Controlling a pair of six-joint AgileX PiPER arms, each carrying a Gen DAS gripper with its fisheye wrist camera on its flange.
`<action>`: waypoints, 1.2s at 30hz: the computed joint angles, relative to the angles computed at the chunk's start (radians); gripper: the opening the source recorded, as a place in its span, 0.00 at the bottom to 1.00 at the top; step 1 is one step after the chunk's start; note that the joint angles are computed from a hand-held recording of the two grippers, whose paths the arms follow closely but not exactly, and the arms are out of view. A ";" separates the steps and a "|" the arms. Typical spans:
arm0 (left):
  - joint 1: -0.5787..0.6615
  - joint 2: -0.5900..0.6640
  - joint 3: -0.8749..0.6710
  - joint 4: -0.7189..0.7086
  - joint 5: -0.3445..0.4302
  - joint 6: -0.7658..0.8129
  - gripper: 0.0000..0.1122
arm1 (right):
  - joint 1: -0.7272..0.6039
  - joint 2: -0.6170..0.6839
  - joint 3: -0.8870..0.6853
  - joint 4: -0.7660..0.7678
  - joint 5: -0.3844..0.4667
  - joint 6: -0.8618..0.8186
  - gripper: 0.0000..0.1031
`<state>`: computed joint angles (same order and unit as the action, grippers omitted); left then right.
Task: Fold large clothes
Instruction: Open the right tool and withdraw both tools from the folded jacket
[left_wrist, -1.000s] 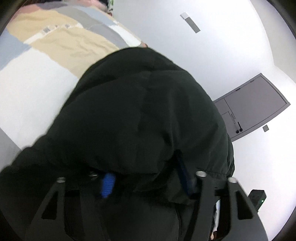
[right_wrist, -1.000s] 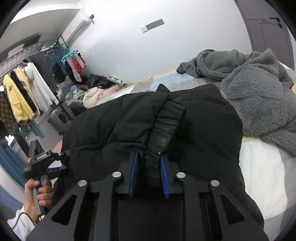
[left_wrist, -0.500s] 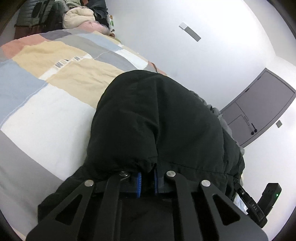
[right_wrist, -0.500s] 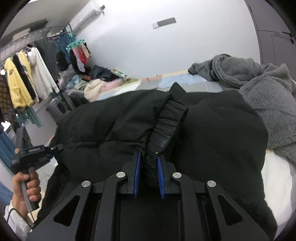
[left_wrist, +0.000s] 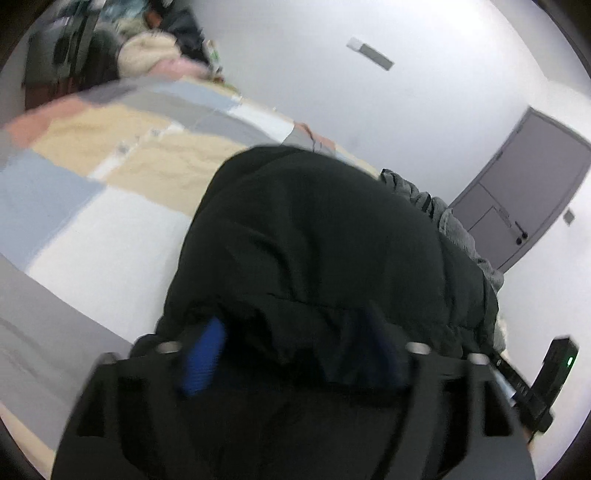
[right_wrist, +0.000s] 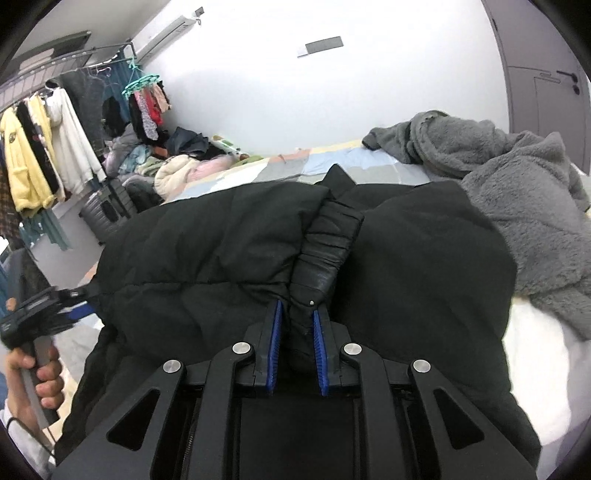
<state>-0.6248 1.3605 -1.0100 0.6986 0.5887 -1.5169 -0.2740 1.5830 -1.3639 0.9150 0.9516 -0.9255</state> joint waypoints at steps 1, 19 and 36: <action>-0.026 0.004 -0.020 0.023 0.045 0.008 0.70 | 0.002 -0.016 0.013 -0.007 -0.022 0.002 0.14; -0.082 0.456 -0.591 0.181 0.422 0.348 0.70 | 0.248 0.035 0.025 -0.079 -0.415 -0.041 0.40; 0.014 0.616 -0.670 0.059 0.313 0.441 0.70 | 0.272 0.271 -0.170 -0.150 -0.340 0.032 0.40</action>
<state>-0.6111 1.9761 -1.6805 0.7577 0.9021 -1.0756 -0.0018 1.8540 -1.5342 0.7654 0.6112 -0.8933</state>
